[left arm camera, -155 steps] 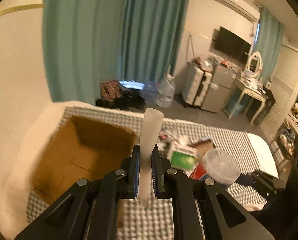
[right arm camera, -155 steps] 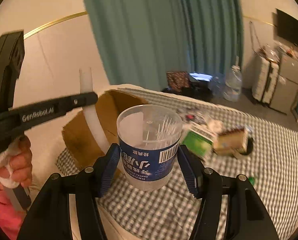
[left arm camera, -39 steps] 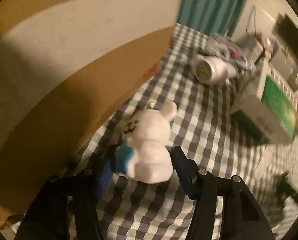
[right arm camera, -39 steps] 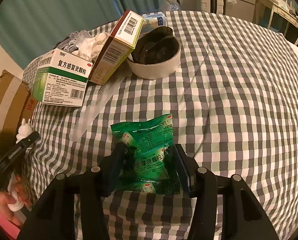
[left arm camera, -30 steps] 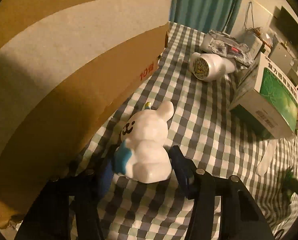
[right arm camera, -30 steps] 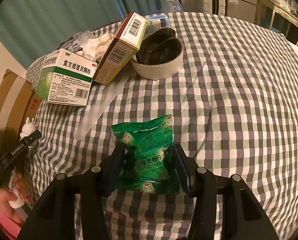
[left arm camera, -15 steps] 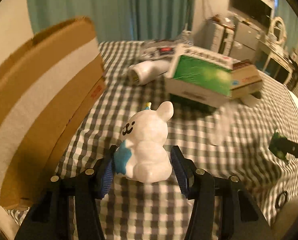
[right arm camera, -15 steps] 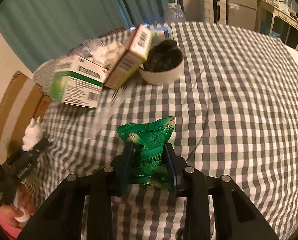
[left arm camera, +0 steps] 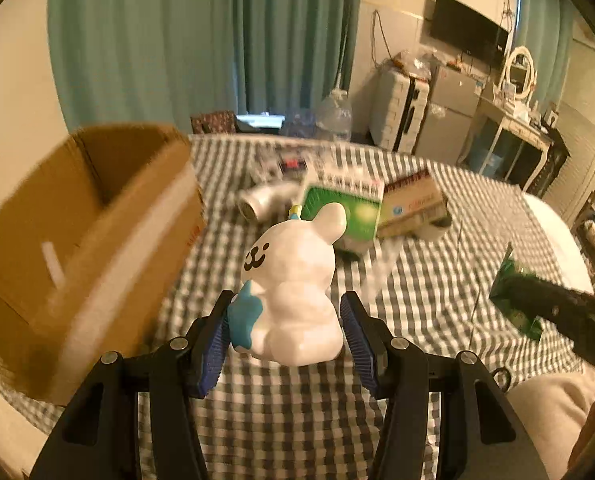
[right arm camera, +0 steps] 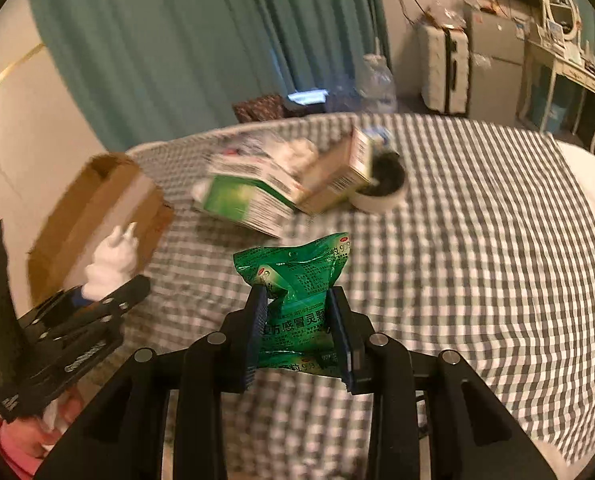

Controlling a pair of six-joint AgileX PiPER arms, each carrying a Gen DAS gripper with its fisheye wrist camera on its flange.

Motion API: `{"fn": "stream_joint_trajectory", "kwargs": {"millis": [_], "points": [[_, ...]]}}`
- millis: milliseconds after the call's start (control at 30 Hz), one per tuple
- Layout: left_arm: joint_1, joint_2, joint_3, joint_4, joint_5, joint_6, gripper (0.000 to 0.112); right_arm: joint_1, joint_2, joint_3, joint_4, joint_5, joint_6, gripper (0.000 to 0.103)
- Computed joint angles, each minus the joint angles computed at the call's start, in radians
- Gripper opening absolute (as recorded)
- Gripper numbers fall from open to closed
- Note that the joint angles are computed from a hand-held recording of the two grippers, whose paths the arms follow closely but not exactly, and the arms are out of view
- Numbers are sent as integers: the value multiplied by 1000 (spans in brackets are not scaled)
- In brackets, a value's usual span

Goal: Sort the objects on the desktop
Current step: 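Carry the rabbit and green packet over the box and release both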

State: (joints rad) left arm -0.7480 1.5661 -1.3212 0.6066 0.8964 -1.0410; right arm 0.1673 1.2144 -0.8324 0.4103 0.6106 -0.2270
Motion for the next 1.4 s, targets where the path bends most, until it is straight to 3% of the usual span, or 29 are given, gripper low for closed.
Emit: {"fn": "stream_joint_trajectory", "kwargs": {"millis": [167, 433, 567, 733, 1000, 1400], "points": [[25, -38, -104, 26, 127, 116, 55, 218, -52, -98, -217, 33, 268, 31], [173, -117, -171, -97, 165, 331, 55, 496, 45, -288, -514, 82, 543, 31], [297, -148, -232, -189, 211, 495, 55, 570, 107, -396, -581, 111, 590, 31], [421, -171, -293, -190, 251, 655, 55, 620, 207, -546, -547, 138, 557, 31], [690, -179, -261, -377, 176, 841, 55, 684, 389, -765, -491, 167, 478, 31], [933, -121, -60, -625, 3, 1062, 55, 674, 780, -1199, -326, 304, 393, 31]]}}
